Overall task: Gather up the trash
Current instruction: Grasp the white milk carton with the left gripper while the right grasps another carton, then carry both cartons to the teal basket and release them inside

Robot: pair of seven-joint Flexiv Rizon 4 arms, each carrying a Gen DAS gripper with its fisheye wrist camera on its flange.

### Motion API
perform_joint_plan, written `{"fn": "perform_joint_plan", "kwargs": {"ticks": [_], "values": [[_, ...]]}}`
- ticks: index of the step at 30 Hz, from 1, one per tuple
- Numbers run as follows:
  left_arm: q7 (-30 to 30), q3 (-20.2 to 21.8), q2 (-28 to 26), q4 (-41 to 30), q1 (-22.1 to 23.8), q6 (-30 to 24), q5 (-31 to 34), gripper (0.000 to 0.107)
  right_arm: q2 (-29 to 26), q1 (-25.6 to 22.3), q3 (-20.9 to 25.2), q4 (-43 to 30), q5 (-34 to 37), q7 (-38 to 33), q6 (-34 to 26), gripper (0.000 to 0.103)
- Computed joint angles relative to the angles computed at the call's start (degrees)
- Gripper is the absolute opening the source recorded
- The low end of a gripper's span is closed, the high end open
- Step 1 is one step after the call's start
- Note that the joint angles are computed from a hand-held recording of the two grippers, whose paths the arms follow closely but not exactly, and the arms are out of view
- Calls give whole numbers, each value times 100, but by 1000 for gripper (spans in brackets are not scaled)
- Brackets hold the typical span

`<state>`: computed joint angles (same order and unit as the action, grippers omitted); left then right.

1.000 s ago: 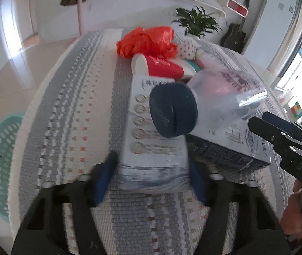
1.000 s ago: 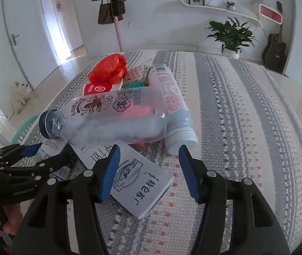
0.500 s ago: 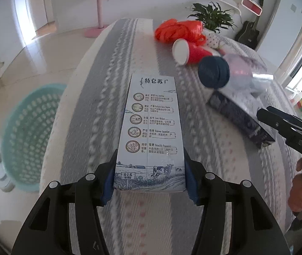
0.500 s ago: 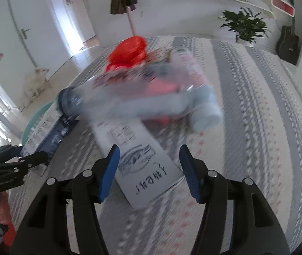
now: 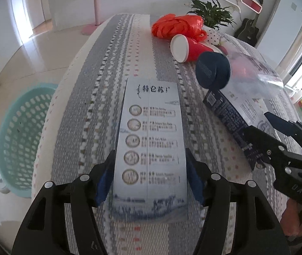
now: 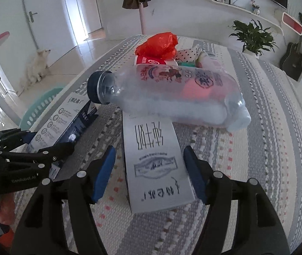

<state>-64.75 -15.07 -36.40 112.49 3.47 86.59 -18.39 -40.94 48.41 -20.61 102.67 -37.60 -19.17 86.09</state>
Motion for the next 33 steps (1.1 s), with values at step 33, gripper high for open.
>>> {"fn": "perform_joint_plan", "kwargs": {"ticks": [33], "values": [[-508, -1575, 281, 785, 1844, 1217, 1003, 51, 152, -1477, 2414, -210, 395, -1046, -672, 51]]}}
